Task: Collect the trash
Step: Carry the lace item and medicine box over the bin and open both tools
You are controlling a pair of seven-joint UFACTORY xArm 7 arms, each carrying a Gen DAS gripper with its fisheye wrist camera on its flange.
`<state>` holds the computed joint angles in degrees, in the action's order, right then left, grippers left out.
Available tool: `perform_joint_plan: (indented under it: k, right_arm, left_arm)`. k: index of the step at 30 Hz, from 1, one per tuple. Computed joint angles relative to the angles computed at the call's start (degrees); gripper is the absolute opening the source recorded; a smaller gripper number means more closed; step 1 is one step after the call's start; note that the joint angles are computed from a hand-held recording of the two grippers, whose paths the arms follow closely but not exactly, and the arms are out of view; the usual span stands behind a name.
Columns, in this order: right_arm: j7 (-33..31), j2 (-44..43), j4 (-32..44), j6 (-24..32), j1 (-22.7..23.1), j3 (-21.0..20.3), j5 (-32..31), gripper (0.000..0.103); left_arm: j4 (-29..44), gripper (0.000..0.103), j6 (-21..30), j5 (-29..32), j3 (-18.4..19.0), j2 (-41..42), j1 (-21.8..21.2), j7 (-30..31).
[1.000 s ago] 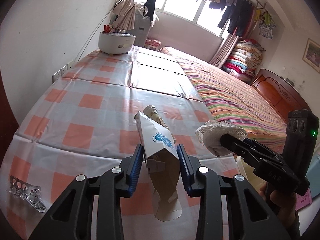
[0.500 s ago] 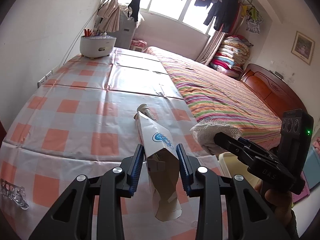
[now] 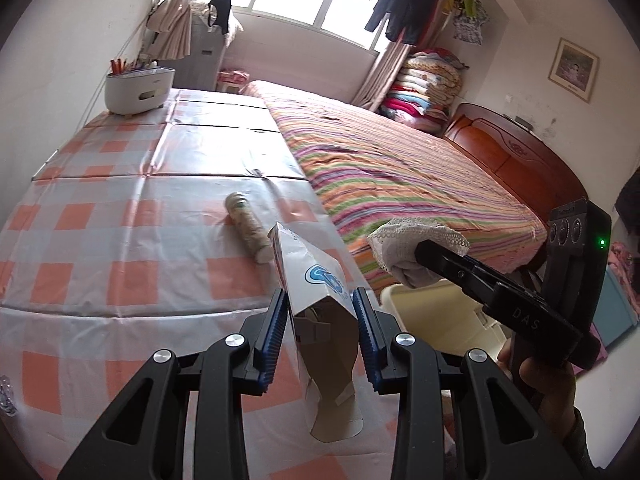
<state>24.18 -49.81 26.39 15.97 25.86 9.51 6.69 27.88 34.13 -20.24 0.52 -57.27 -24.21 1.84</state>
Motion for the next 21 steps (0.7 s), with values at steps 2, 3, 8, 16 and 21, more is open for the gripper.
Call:
perform_joint_plan:
  k: [2, 3, 8, 16, 21]
  right_arm:
    - [0.3, -3.2, -1.6, 1.4, -1.1, -0.4, -0.2, 0.046]
    - [0.4, -4.7, -2.2, 2.2, -1.6, -0.6, -0.4, 0.046]
    - [0.7, -12.3, -5.1, 6.5, -4.2, -1.9, -0.7, 0.046]
    - [0.9, -20.2, -7.2, 11.0, -7.6, -3.1, -0.6, 0.046]
    - [1.3, -22.3, -7.8, 13.2, -9.1, -2.7, -0.7, 0.046]
  left_arm:
    - [0.3, 0.033, -0.2, -0.4, -0.6, 0.6, -1.1, 0.0]
    - [0.4, 0.033, -0.3, -0.6, -0.8, 0.8, -1.7, 0.0]
    - [0.7, 0.033, -0.5, -2.1, -1.6, 2.3, -5.0, 0.2]
    - [1.0, 0.033, -0.8, -2.9, -3.3, 3.5, -8.0, 0.2]
    - [1.0, 0.033, -0.7, -3.1, -3.5, 3.6, -9.0, 0.6]
